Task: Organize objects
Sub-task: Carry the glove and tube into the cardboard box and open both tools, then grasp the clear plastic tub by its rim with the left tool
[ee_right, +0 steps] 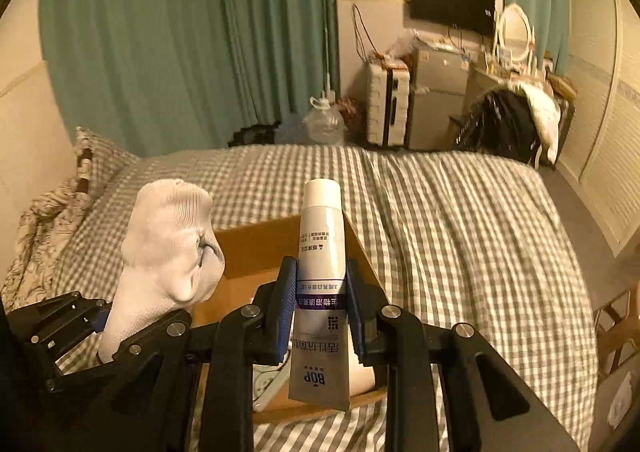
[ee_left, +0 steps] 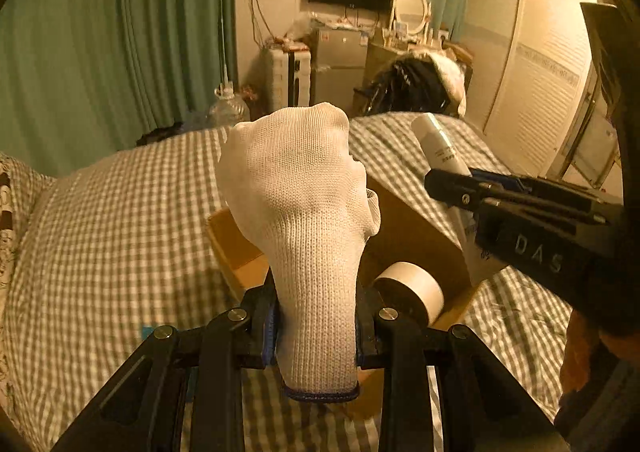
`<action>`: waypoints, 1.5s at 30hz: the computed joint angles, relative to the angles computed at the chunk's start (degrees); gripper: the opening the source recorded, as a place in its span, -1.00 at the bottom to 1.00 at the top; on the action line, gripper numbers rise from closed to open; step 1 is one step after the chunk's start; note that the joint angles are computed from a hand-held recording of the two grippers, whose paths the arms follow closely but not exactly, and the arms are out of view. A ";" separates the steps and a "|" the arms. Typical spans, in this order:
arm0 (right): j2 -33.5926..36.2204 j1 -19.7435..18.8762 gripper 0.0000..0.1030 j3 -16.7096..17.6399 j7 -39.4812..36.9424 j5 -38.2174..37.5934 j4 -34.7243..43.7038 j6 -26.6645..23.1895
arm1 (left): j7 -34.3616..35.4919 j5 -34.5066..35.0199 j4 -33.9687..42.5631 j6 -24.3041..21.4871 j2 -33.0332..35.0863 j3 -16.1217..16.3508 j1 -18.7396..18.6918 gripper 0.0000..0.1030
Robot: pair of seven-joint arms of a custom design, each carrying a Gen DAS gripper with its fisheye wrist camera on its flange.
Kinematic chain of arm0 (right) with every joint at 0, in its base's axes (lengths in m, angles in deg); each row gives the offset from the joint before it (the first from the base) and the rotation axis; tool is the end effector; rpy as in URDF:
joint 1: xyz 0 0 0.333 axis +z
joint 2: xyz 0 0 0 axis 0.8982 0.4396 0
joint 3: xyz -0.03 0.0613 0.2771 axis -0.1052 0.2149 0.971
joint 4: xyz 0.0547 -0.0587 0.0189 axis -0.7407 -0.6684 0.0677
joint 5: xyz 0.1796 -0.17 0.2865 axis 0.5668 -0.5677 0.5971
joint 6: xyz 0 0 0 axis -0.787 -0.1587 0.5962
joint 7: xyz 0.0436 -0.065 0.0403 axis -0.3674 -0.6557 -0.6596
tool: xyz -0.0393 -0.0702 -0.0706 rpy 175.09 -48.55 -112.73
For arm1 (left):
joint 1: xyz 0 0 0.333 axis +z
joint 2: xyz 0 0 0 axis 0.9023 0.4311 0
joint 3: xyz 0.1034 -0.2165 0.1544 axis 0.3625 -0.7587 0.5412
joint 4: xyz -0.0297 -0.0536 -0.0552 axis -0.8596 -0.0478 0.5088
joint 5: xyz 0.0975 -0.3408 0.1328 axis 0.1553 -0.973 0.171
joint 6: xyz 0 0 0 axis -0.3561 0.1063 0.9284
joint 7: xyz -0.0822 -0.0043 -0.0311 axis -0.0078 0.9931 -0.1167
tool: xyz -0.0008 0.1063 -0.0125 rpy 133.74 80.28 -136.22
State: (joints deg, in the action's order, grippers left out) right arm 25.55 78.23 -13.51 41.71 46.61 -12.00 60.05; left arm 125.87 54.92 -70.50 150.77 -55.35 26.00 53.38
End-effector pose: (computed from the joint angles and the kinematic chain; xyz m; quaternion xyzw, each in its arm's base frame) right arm 0.6186 0.1881 0.6670 -0.7311 0.5555 -0.2087 0.3366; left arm 0.5617 -0.2293 0.6126 -0.6304 0.6815 -0.2910 0.2313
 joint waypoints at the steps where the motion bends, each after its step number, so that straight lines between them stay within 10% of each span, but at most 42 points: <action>1: 0.64 -0.10 -0.55 -0.04 0.00 0.19 -0.06 0.24 | 0.16 -0.22 0.81 -0.32 0.98 -0.03 -0.04 -0.46; 9: 3.29 -1.38 -0.54 0.06 -0.68 3.04 -0.58 2.76 | 1.70 -0.66 3.54 -0.29 5.26 0.75 -0.67 -0.16; 14: 0.72 -0.33 -0.06 -0.64 1.91 -0.19 -2.17 4.46 | -1.19 2.02 -1.38 1.06 -0.31 1.09 -0.28 0.46; 23: -9.23 1.74 0.12 0.78 4.25 -3.93 -6.12 4.52 | -5.49 6.08 -7.55 -0.21 -13.09 -0.18 3.53 0.84; 45: -18.47 7.95 0.45 5.66 4.12 -3.82 -17.16 5.65 | -8.55 6.34 -30.82 -2.03 -36.42 -0.86 15.61 1.00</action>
